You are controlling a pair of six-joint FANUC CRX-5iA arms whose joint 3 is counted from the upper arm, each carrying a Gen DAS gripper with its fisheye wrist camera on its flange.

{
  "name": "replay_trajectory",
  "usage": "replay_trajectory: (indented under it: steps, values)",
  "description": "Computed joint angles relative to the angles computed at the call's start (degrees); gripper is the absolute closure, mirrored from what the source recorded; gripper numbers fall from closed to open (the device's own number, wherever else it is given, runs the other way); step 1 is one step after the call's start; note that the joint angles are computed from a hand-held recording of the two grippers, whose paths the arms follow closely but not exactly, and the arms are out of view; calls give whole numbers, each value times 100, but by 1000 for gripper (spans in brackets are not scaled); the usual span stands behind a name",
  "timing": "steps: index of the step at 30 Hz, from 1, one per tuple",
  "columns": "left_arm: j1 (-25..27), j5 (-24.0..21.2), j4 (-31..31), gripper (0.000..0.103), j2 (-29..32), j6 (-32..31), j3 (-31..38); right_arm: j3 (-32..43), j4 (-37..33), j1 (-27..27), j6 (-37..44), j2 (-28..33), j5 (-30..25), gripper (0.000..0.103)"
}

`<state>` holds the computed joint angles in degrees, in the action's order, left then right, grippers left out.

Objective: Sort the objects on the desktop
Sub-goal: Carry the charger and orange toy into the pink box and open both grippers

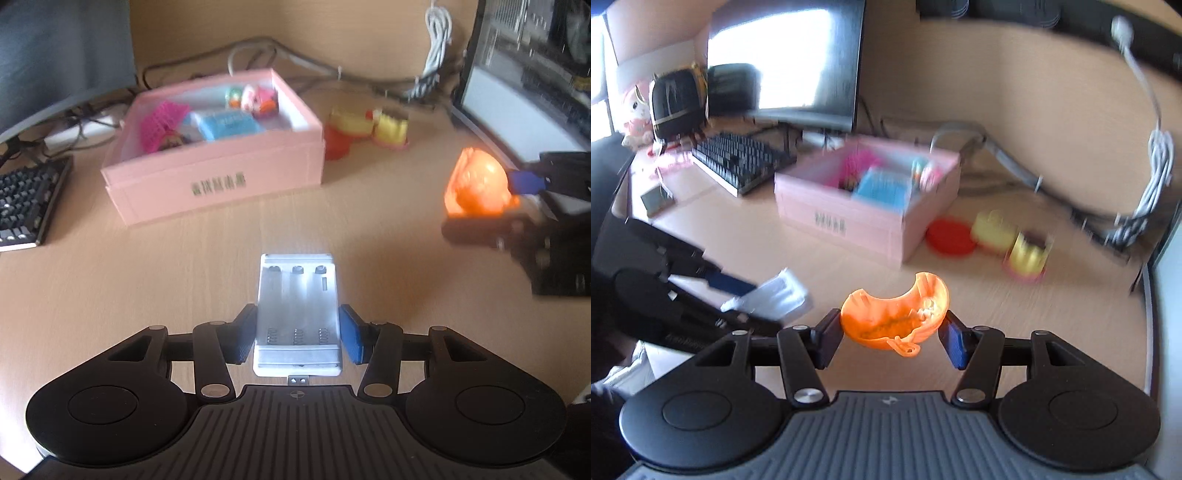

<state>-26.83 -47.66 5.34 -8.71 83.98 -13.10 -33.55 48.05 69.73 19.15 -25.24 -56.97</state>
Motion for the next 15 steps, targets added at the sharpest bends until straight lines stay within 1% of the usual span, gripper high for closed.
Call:
replay_trajectory:
  steps: [3, 6, 7, 10, 11, 14, 15]
  values:
    - [154, 203, 111, 51, -164, -59, 96, 160, 310, -131, 175, 44, 74, 46]
    - [361, 412, 236, 51, -157, -189, 329, 332, 650, -320, 341, 133, 303, 46]
    - [414, 468, 235, 51, -104, -210, 435, 426, 743, -421, 377, 220, 420, 46]
    - [484, 612, -76, 51, 171, -64, 861, 595, 1041, -717, 390, 451, 720, 46]
    - [527, 643, -86, 51, 272, -64, 971, 667, 1130, -842, 376, 565, 831, 46]
    - [669, 709, 24, 51, 618, -107, 1304, 932, 1120, -1160, 394, 885, 1140, 46]
    - [675, 708, -70, 51, 770, 26, 1487, 1029, 1116, -1296, 377, 1019, 1307, 46]
